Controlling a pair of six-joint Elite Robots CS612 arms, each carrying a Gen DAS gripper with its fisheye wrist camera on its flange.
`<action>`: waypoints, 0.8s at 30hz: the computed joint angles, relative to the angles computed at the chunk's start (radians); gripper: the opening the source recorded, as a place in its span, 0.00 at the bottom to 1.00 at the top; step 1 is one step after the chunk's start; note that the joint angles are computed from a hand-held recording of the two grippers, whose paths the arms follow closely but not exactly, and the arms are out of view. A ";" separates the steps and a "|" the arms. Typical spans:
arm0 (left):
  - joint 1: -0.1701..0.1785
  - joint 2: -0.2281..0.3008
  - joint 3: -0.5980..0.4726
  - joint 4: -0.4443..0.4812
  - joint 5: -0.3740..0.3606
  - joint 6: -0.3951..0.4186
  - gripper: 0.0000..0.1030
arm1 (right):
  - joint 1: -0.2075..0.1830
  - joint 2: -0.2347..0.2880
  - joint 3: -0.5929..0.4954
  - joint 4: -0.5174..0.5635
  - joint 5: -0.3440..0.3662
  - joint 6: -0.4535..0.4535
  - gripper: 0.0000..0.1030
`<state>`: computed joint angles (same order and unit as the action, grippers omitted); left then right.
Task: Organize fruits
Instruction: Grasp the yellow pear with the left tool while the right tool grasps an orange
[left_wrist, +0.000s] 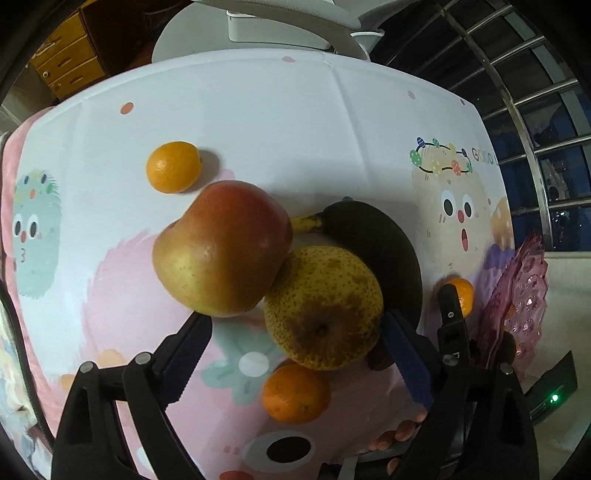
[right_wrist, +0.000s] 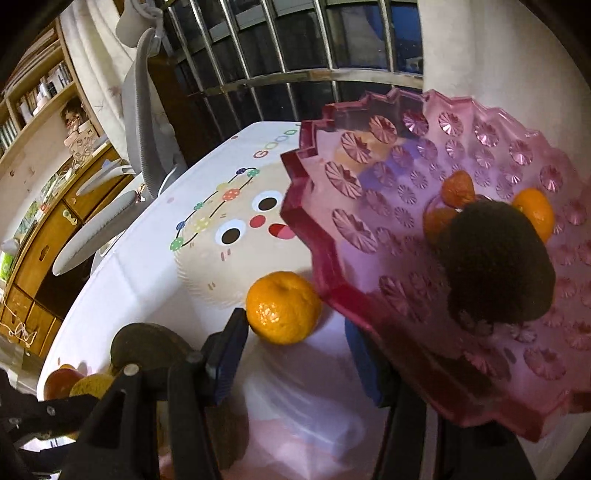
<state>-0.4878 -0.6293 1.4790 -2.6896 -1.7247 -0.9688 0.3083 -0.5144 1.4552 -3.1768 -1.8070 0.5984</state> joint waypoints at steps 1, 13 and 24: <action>0.001 0.003 -0.001 -0.004 -0.005 -0.004 0.90 | 0.000 0.001 -0.002 -0.003 0.006 -0.009 0.48; 0.003 0.036 -0.015 -0.059 -0.042 -0.056 0.75 | -0.006 -0.003 0.005 -0.017 0.044 -0.043 0.39; -0.006 0.025 0.016 -0.143 -0.048 -0.057 0.65 | -0.005 -0.029 0.050 -0.011 0.099 -0.118 0.39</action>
